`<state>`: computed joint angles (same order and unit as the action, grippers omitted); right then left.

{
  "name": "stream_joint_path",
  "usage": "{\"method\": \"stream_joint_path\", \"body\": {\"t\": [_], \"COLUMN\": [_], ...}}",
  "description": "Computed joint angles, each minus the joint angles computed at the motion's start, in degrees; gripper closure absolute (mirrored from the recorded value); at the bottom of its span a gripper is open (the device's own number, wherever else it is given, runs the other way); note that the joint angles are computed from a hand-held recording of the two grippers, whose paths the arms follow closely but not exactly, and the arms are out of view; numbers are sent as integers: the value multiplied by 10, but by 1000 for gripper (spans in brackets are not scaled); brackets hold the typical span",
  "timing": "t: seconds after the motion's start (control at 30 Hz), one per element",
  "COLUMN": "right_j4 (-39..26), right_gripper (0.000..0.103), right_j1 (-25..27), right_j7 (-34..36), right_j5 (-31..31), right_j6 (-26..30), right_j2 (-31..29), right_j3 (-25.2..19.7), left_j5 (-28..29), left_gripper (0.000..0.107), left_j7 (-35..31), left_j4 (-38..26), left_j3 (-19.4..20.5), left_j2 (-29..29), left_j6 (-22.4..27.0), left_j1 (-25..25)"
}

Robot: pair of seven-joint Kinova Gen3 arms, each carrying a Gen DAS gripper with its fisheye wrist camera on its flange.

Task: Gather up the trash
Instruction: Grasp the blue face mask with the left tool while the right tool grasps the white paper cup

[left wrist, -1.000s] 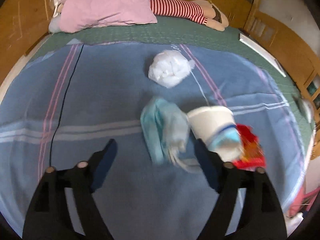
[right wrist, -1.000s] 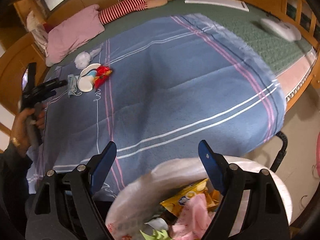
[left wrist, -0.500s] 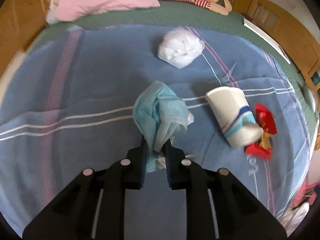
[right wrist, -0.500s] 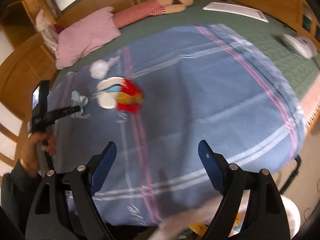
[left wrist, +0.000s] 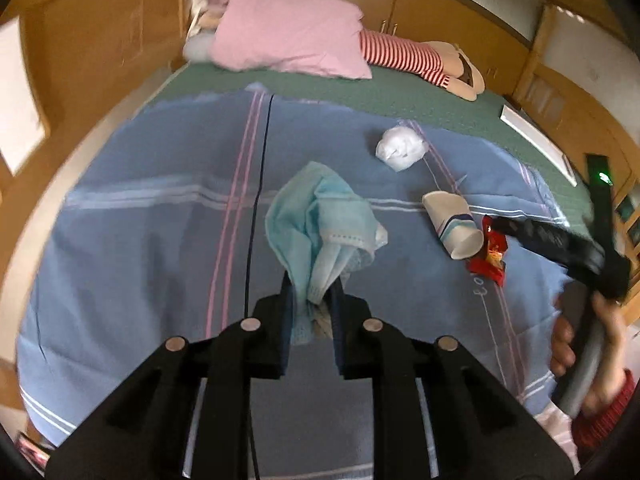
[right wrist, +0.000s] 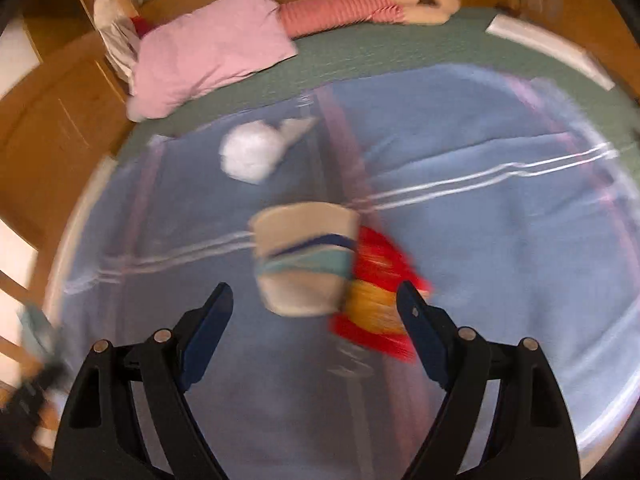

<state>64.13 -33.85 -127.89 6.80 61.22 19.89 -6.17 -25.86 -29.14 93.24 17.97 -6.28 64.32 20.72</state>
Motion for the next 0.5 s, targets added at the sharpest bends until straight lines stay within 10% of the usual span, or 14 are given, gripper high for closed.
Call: {"method": "stream_joint_path", "body": {"t": [0.27,0.37,0.5], "right_j4": [-199,-188,-120], "right_gripper": [21,40,41], "right_j1": [-86,-76,-80], "right_j7": [34,18,31], "right_j5": [47,63,58], "right_j6": [168,167,123], "right_j2": [154,152,110], "right_j3": [71,41,31], "left_j5": [25,26,30], "left_gripper": [90,90,90], "left_j7": [-1,-3,-1], "left_j4": [14,8,13], "left_j3": [-1,-2,-5], "left_j2": [-14,-10,-15], "left_j6": [1,1,1], "left_j1": [-15,-16,-18]}}
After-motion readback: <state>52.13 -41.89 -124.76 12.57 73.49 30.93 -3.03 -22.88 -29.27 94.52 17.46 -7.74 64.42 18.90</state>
